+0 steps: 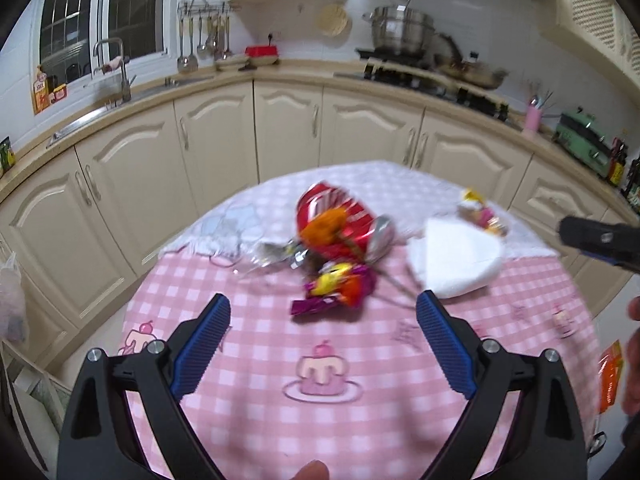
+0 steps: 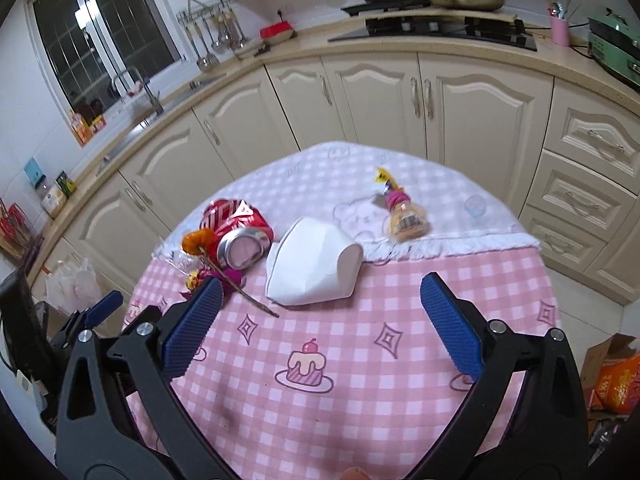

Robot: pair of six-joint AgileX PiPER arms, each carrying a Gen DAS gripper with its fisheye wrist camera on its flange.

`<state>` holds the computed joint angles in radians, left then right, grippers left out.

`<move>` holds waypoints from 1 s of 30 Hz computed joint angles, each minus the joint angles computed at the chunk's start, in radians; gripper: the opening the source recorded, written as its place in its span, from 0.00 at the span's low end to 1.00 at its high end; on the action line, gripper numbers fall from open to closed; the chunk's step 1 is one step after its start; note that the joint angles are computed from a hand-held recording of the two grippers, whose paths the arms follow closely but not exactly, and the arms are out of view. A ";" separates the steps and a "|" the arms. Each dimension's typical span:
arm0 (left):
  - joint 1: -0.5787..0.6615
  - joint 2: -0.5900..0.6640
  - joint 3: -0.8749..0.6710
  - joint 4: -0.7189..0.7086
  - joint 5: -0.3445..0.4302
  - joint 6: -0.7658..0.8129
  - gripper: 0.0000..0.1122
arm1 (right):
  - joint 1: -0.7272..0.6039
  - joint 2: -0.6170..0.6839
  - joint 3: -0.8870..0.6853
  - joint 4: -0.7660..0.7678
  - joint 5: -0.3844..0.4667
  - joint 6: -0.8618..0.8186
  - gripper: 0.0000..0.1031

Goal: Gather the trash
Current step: 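Grasp the yellow-purple wrapped candy with the left tool while the right grasps the white paper cup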

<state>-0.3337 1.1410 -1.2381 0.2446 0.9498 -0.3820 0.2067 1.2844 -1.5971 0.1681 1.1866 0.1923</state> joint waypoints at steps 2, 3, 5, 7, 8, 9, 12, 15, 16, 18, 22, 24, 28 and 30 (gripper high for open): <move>0.036 0.029 0.020 -0.022 -0.038 0.037 0.82 | 0.040 0.021 -0.004 -0.035 0.001 0.028 0.94; 0.053 0.052 0.023 -0.036 -0.052 0.061 0.82 | 0.048 0.029 -0.005 -0.040 0.001 0.033 0.94; 0.066 0.084 0.032 -0.040 -0.082 0.080 0.82 | 0.063 0.050 -0.005 -0.051 0.000 0.047 0.94; 0.074 0.123 0.027 -0.043 -0.103 0.100 0.82 | 0.082 0.067 -0.003 -0.074 -0.004 0.069 0.94; 0.082 0.142 0.020 -0.057 -0.107 0.119 0.82 | 0.090 0.079 -0.004 -0.084 -0.004 0.078 0.94; 0.092 0.158 0.014 -0.081 -0.117 0.146 0.82 | 0.093 0.096 -0.009 -0.088 -0.004 0.083 0.94; 0.111 0.177 0.008 -0.158 -0.149 0.218 0.80 | 0.111 0.153 -0.025 -0.107 -0.012 0.114 0.94; 0.123 0.200 -0.001 -0.234 -0.148 0.265 0.51 | 0.134 0.220 -0.056 -0.127 -0.019 0.162 0.94; 0.126 0.204 0.001 -0.254 -0.147 0.272 0.43 | 0.142 0.242 -0.071 -0.140 -0.018 0.182 0.94; 0.127 0.207 0.005 -0.268 -0.146 0.268 0.42 | 0.167 0.293 -0.104 -0.173 -0.016 0.224 0.94; 0.128 0.189 0.021 -0.266 -0.159 0.249 0.41 | 0.228 0.366 -0.126 -0.280 -0.008 0.287 0.94; 0.138 0.174 0.033 -0.281 -0.155 0.258 0.41 | 0.228 0.332 -0.056 -0.295 -0.074 0.296 0.84; 0.150 0.139 0.060 -0.294 -0.146 0.261 0.40 | 0.155 0.241 0.042 -0.149 -0.145 0.198 0.82; 0.151 0.119 0.074 -0.293 -0.142 0.254 0.40 | 0.117 0.183 0.095 -0.093 -0.169 0.149 0.82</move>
